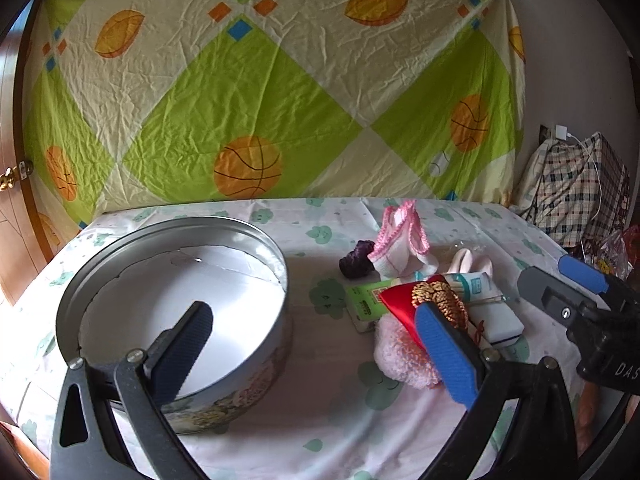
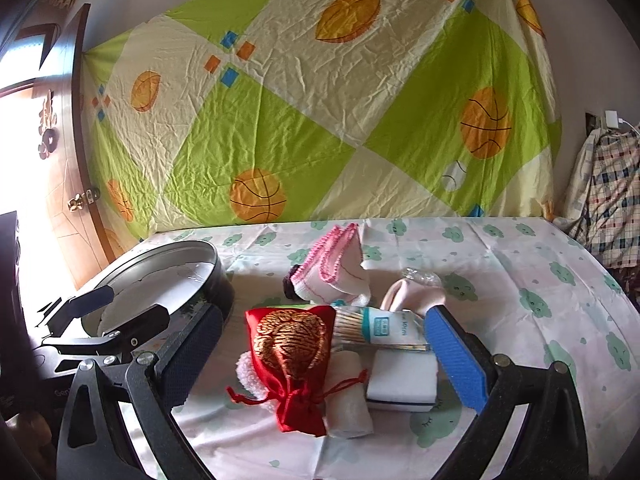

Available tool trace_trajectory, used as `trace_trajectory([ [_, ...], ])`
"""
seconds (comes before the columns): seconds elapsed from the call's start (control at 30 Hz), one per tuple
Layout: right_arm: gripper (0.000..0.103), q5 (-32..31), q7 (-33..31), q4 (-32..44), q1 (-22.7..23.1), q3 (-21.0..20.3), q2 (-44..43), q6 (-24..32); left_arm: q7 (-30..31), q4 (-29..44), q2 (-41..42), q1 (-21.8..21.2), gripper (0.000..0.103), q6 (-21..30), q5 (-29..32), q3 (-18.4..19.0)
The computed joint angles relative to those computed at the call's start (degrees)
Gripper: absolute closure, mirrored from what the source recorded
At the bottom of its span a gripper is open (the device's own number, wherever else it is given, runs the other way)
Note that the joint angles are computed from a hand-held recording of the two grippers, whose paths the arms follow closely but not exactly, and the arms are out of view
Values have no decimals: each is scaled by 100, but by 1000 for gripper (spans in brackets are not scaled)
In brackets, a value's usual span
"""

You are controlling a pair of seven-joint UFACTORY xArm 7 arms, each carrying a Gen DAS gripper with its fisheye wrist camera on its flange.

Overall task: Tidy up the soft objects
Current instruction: 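Grasp the red embroidered pouch with the left gripper while the right gripper grasps the white sponge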

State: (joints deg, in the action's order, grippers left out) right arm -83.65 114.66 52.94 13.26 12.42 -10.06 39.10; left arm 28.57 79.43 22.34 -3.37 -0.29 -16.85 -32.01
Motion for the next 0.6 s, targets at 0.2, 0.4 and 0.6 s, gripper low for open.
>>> trace_trajectory([
  [0.2, 1, 162, 276, -535, -182, -93, -373, 18, -199, 314, 255, -726, 0, 246, 352, 500],
  [0.4, 1, 205, 585, -932, -454, -118, -642, -163, -612, 784, 579, -1593, 0, 459, 795, 1237],
  [0.6, 1, 254, 709, -1192, -653, -139, -758, -296, -747, 1348, 959, -1847, 4, 1080, 1001, 1388],
])
